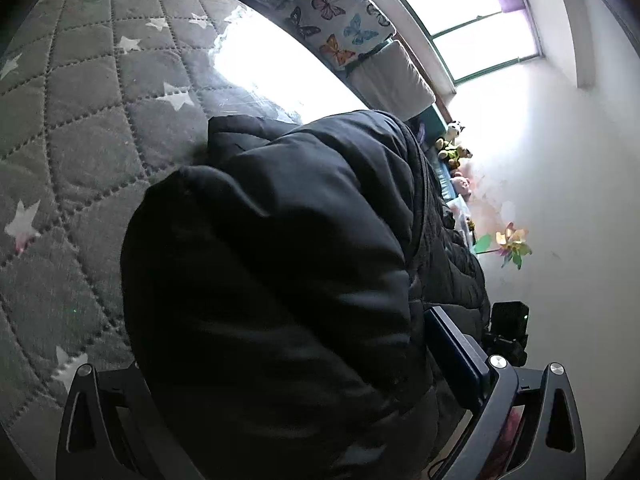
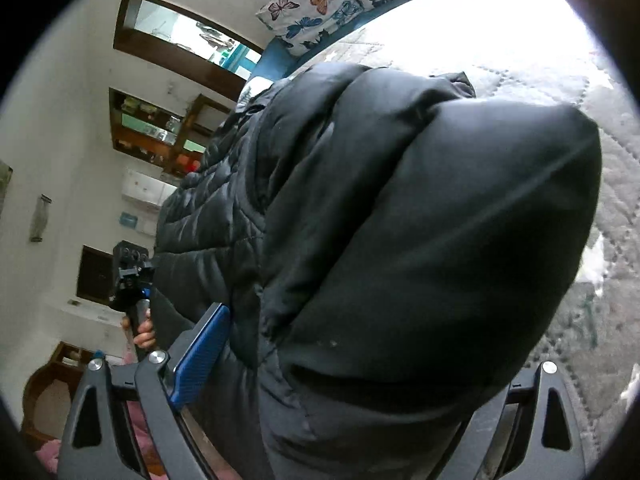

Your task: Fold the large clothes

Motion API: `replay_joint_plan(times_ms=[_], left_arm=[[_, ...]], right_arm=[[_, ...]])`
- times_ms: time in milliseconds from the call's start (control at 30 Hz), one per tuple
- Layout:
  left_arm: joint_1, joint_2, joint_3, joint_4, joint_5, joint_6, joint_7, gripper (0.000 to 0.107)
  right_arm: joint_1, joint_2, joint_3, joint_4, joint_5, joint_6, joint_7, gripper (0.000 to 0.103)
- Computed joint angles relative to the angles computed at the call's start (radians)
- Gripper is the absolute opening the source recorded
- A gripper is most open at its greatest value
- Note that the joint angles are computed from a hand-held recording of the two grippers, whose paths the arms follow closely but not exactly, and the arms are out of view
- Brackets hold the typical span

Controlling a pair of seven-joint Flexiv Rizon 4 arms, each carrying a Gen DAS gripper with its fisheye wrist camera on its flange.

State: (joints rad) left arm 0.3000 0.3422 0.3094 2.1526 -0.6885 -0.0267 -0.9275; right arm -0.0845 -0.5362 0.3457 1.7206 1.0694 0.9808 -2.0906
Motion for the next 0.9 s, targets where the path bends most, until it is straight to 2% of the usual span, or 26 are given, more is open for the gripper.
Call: replay_joint_plan(times_ms=[100, 167, 233, 333, 467, 533, 567, 600, 667, 733, 767, 900], left_arm=[[-0.001, 0.007, 0.001, 0.002, 0.001, -0.002, -0.01, 0.103], [-0.004, 0.018, 0.003, 0.002, -0.002, -0.011, -0.006, 0.102], [-0.007, 0.036, 0.005, 0.004, 0.014, -0.008, 0.018, 0.102], [-0.012, 0.022, 0.002, -0.001, 0.018, -0.014, 0.019, 0.102], [-0.008, 0.004, -0.005, -0.01, 0.016, -0.019, -0.004, 0.103], [-0.01, 0.017, -0.011, -0.002, 0.015, -0.007, -0.021, 0.103], [-0.01, 0.032, -0.011, 0.003, 0.02, 0.001, -0.032, 0.103], [-0.012, 0.048, -0.014, 0.008, 0.026, 0.014, -0.039, 0.101], [-0.021, 0.092, -0.024, 0.017, 0.037, 0.054, -0.05, 0.088], [-0.035, 0.126, -0.029, 0.018, 0.053, 0.088, -0.058, 0.078], [-0.043, 0.15, -0.038, 0.016, 0.066, 0.113, -0.069, 0.072], [-0.097, 0.199, -0.044, -0.005, 0.069, 0.14, -0.101, 0.06]], right_arm=[[0.004, 0.003, -0.001, 0.004, 0.002, 0.018, -0.01, 0.099], [0.0, 0.014, 0.005, 0.018, 0.009, 0.026, -0.02, 0.087], [-0.016, 0.033, 0.015, 0.035, 0.028, 0.015, -0.056, 0.079], [-0.012, 0.04, 0.006, 0.042, 0.036, 0.004, -0.081, 0.078], [-0.022, 0.008, -0.006, 0.013, 0.066, -0.035, -0.089, 0.086], [-0.025, 0.006, -0.005, 0.012, 0.088, -0.029, -0.103, 0.085], [-0.021, 0.015, -0.005, 0.02, 0.092, -0.015, -0.111, 0.082], [-0.02, 0.025, -0.003, 0.03, 0.102, -0.001, -0.125, 0.079], [-0.013, 0.053, -0.002, 0.05, 0.118, 0.024, -0.145, 0.064], [0.003, 0.091, -0.001, 0.072, 0.135, 0.066, -0.163, 0.058], [0.016, 0.107, -0.003, 0.083, 0.138, 0.088, -0.165, 0.056], [0.061, 0.188, -0.019, 0.136, 0.12, 0.164, -0.162, 0.052]])
